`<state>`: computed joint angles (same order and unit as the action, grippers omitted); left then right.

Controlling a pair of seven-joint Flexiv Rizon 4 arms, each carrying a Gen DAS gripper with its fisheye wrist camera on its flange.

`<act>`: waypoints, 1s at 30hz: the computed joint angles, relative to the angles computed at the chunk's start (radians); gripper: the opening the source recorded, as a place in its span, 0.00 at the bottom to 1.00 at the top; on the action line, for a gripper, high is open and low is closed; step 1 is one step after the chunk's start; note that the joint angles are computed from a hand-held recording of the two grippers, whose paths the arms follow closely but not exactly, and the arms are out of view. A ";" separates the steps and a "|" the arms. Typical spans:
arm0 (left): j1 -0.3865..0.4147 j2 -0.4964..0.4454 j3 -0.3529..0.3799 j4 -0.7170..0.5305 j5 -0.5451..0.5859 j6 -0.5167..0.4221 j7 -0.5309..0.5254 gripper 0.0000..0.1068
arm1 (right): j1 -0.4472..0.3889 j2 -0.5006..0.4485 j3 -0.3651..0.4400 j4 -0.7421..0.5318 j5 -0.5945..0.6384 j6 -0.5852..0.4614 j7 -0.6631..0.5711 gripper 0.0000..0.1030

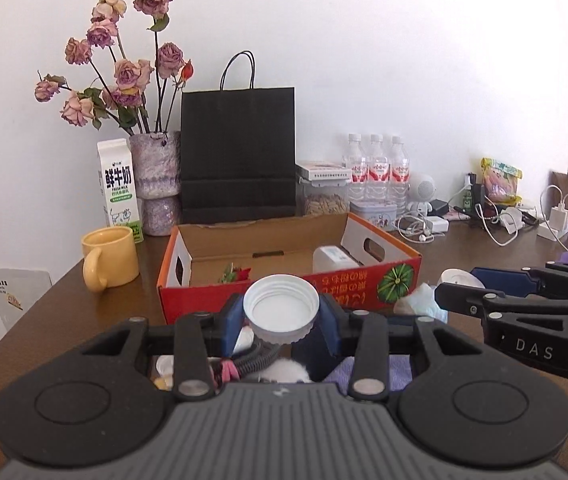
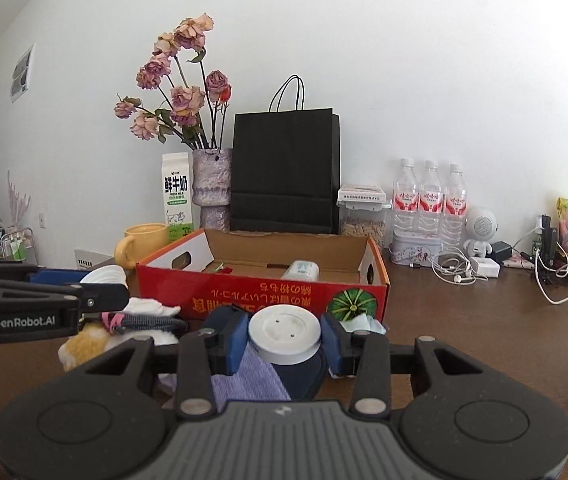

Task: Organize objects
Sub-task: 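Lower both caps into the cardboard box and open both grippers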

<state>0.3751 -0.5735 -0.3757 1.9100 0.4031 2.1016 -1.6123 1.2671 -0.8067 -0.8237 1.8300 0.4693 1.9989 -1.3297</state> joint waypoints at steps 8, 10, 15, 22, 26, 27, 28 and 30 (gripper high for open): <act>-0.074 -0.076 0.019 -0.187 -0.116 -0.083 0.053 0.38 | -0.136 -0.081 0.012 -0.236 -0.116 -0.089 0.057 0.37; -0.088 -0.105 0.016 -0.242 -0.157 -0.108 0.074 0.38 | -0.178 -0.109 0.018 -0.307 -0.163 -0.121 0.088 0.37; -0.128 -0.178 0.023 -0.384 -0.268 -0.185 0.133 0.38 | -0.297 -0.185 0.050 -0.505 -0.290 -0.211 0.170 0.37; -0.194 -0.285 0.054 -0.569 -0.422 -0.302 0.241 0.39 | -0.525 -0.280 0.263 -0.828 -0.483 -0.389 0.249 0.37; -0.245 -0.317 0.118 -0.640 -0.511 -0.379 0.287 0.39 | -0.614 -0.329 0.382 -0.971 -0.561 -0.488 0.259 0.37; -0.252 -0.322 0.127 -0.648 -0.529 -0.396 0.298 0.39 | -0.629 -0.336 0.411 -0.991 -0.580 -0.505 0.252 0.37; -0.257 -0.325 0.133 -0.653 -0.546 -0.412 0.310 0.39 | -0.644 -0.343 0.442 -1.011 -0.600 -0.529 0.241 0.37; -0.276 -0.329 0.160 -0.660 -0.577 -0.438 0.327 0.39 | -0.659 -0.347 0.473 -1.020 -0.627 -0.551 0.243 0.37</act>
<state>0.0989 -0.9024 -0.2156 1.2497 -0.1738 1.6634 -1.2849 0.6084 -1.1539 -0.3503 0.8103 -0.1579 1.4478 -1.0864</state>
